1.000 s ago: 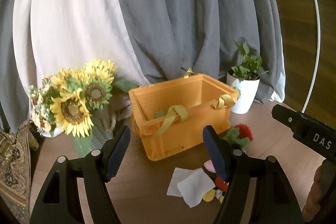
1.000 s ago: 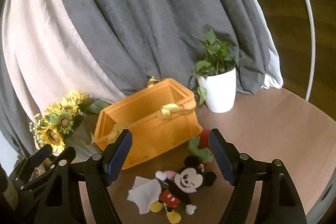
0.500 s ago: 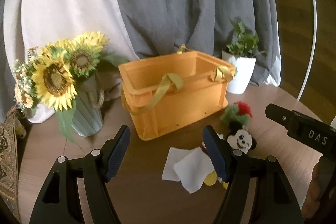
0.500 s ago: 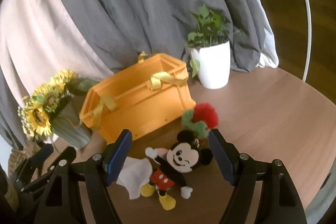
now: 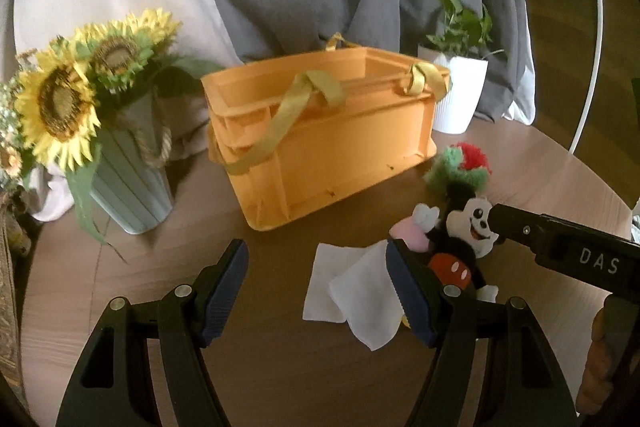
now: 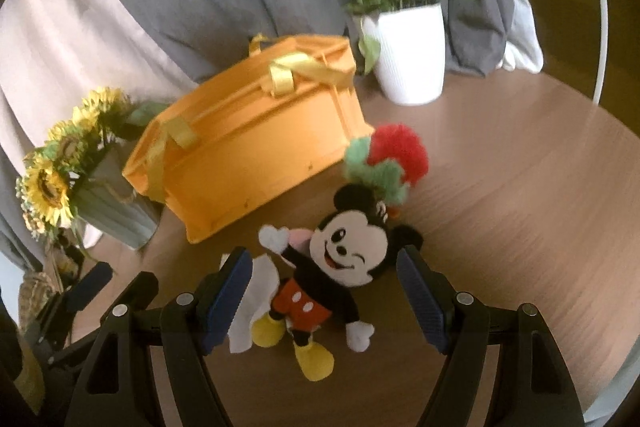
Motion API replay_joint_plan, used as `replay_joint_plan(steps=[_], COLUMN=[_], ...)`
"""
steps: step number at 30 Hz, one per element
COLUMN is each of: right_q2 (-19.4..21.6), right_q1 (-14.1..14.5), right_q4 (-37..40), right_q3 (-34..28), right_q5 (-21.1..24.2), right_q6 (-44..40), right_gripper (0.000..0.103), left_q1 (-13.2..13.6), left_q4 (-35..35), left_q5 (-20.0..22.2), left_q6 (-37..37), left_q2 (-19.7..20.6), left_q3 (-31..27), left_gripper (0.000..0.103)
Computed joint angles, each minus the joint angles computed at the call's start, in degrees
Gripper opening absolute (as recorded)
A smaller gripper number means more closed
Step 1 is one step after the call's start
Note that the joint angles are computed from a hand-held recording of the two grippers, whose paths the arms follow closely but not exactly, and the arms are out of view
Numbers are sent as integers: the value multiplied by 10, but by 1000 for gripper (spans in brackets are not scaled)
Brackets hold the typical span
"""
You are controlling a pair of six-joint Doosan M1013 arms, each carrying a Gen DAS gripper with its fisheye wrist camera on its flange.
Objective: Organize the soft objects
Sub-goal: 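Grasp the white tissue with left tool while right tool grasps Mickey plush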
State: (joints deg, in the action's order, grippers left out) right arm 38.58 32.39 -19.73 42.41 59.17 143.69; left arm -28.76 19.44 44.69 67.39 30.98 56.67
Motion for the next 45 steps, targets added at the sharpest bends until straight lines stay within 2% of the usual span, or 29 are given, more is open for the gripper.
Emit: replay_joint_plan(steps=[9, 19, 29, 34, 39, 41, 45], right_q2=[19, 37, 49, 51, 50, 48, 44], right_q1=[-9, -15, -23, -25, -26, -26, -27], right_q4=[20, 23, 56, 65, 68, 70, 73], right_q3=[-22, -42, -53, -55, -52, -49, -42], right_q5=[27, 36, 43, 45, 38, 31, 23], right_q6=[3, -10, -7, -11, -24, -33, -41], right_gripper=[76, 76, 76, 76, 69, 62, 58], left_q1=[8, 12, 16, 19, 19, 18, 14], left_q4=[-65, -96, -129, -158, -171, -170, -146], left_q5=[16, 40, 64, 75, 80, 79, 69], left_q6=[45, 43, 58, 77, 89, 85, 54], left_q2=[24, 43, 58, 62, 63, 61, 54], left_q3=[-20, -36, -51, -57, -57, -56, -49], left_gripper=[66, 62, 51, 38, 17, 11, 7])
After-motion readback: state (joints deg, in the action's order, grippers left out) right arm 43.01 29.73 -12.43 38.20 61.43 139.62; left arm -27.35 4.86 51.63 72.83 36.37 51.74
